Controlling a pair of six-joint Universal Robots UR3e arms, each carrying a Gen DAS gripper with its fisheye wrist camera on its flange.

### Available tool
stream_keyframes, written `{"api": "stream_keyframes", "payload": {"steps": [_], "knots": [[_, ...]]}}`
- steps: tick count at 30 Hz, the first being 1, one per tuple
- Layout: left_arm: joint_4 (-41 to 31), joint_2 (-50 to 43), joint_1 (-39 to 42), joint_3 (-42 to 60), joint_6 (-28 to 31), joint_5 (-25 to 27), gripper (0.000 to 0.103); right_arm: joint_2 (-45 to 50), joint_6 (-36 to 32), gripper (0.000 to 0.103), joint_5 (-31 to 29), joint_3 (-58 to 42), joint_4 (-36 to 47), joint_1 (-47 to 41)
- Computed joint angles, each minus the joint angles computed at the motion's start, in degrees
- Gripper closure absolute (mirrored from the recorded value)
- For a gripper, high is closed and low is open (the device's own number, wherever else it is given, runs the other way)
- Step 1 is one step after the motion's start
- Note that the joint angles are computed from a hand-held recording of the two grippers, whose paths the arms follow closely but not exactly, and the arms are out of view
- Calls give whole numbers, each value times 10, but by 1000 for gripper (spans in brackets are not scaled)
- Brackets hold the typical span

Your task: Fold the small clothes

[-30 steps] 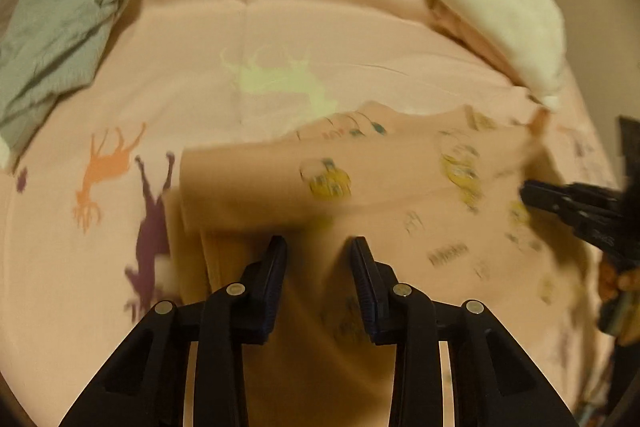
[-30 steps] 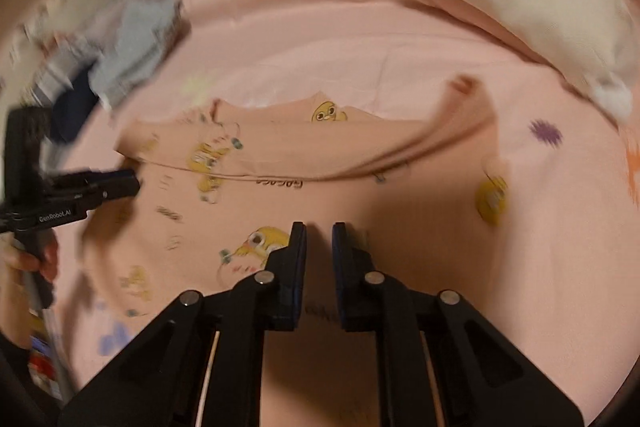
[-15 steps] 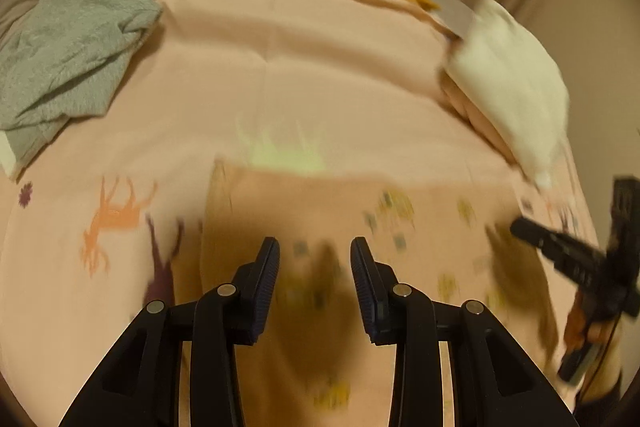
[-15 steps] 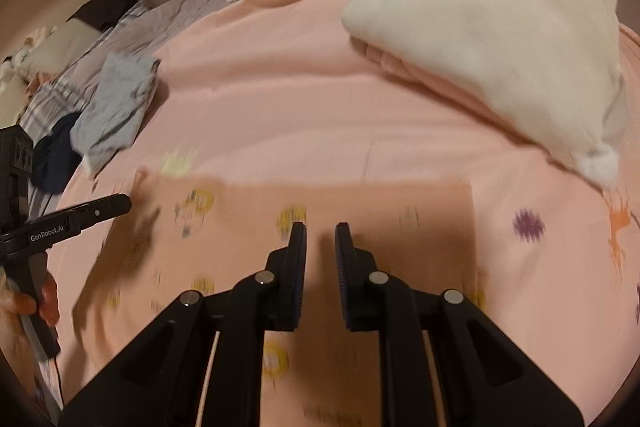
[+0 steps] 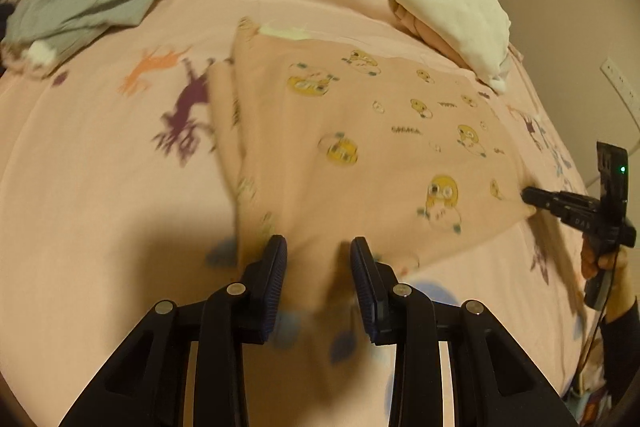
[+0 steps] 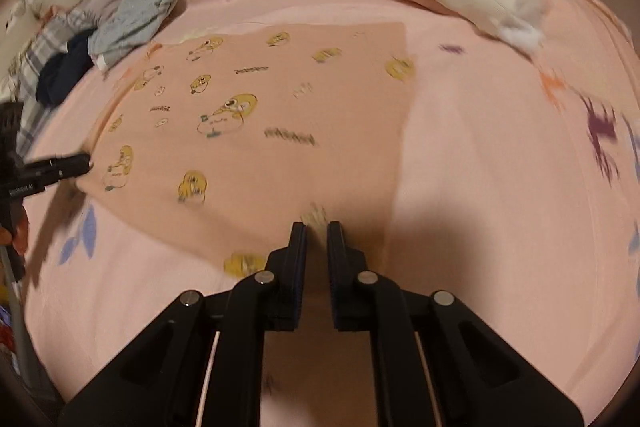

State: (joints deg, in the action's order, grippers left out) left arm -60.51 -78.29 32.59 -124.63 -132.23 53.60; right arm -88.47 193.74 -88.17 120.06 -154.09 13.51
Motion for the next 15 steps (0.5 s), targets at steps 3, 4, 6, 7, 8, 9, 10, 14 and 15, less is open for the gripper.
{"api": "stream_keyframes", "payload": {"steps": [3,4,6,7,8,9,10,14,15], "knots": [[-78,44,51,-10,43,-13,69,-40,26,79,-32,21,26,1],[-86,50,60,-11,43,-15,68,-61,34,71,-30,39,23,-7],[-125,61,91,-9,55,-29,68,-103,47,65,2,80,5,-33],[-145,59,102,-5,61,-37,68,-119,54,63,29,101,-9,-51],[-154,50,102,1,56,-44,68,-128,57,62,55,117,-22,-68],[-165,40,100,7,53,-53,68,-130,59,62,71,127,-33,-77],[-172,32,98,11,54,-59,68,-124,63,62,85,134,-49,-83],[-151,-11,77,17,15,-75,68,-70,71,65,101,125,-91,-82],[-146,-22,73,19,2,-76,68,-49,68,71,105,116,-99,-78]]}}
